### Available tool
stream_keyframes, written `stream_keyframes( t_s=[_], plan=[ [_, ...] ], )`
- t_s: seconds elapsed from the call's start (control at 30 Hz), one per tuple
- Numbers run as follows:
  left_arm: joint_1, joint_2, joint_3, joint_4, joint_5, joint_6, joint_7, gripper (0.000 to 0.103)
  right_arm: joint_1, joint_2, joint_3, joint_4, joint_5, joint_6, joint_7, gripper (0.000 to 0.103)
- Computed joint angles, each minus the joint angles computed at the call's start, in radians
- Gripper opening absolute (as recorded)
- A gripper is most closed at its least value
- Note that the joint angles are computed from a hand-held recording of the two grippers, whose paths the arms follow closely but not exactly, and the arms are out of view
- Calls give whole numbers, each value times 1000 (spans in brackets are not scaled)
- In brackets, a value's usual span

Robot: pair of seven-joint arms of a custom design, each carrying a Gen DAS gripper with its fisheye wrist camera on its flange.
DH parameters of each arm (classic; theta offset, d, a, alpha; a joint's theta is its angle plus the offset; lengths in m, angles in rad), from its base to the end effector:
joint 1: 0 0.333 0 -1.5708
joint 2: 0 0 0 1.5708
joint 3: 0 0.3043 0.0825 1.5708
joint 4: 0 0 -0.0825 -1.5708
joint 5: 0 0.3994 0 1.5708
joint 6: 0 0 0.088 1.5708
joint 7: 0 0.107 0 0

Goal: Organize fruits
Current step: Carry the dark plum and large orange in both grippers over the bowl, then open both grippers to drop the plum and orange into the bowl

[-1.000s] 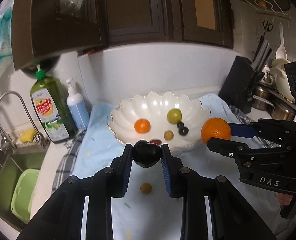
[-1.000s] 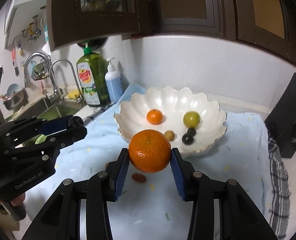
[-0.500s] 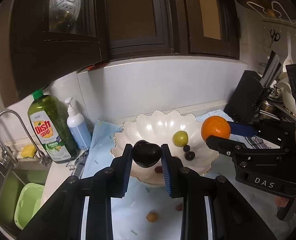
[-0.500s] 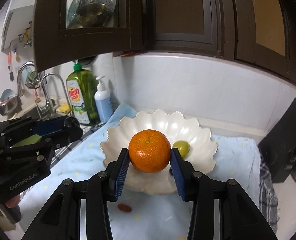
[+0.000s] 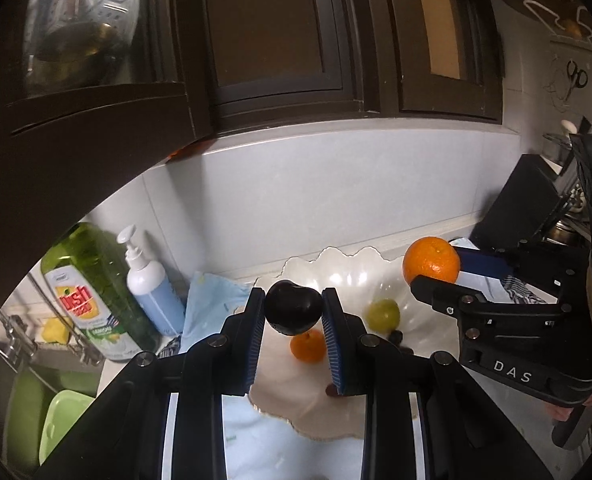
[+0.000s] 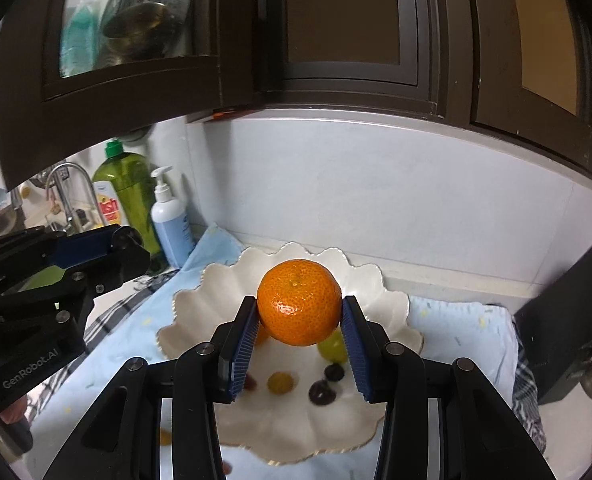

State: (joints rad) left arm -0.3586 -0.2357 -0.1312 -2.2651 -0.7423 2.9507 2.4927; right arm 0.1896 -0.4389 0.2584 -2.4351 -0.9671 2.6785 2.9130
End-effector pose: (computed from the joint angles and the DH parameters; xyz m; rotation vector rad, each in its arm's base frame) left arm 0.4909 -0.2159 0.5353 -0.9558 2.2230 -1.0915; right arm 0.4153 0.2363 0.5042 -1.5438 1.7570 -0.9234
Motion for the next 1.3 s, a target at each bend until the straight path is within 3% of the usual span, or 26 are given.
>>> stream_keyframes(
  t_s=[0.4,0.77,0.97,1.23,1.3],
  plan=[
    [103,228,-87,233,336,-150,-331,29,-14,137,-102,87,148,37,-163,43],
    [78,417,-79,413,659,-222,-586,29,4,299,-162,194,291,2,-321,43],
    [71,507,-72,521,707,-307,-630,29,13,357,-188,222,369,-5,-377,43],
    [55,565,-65,581,742,-346,-651,30,14,381,-205,228,425,-4,-415,44],
    [50,569,-61,585,752,-348,-661,35,15,384,-206,230,426,-8,-416,45]
  ],
)
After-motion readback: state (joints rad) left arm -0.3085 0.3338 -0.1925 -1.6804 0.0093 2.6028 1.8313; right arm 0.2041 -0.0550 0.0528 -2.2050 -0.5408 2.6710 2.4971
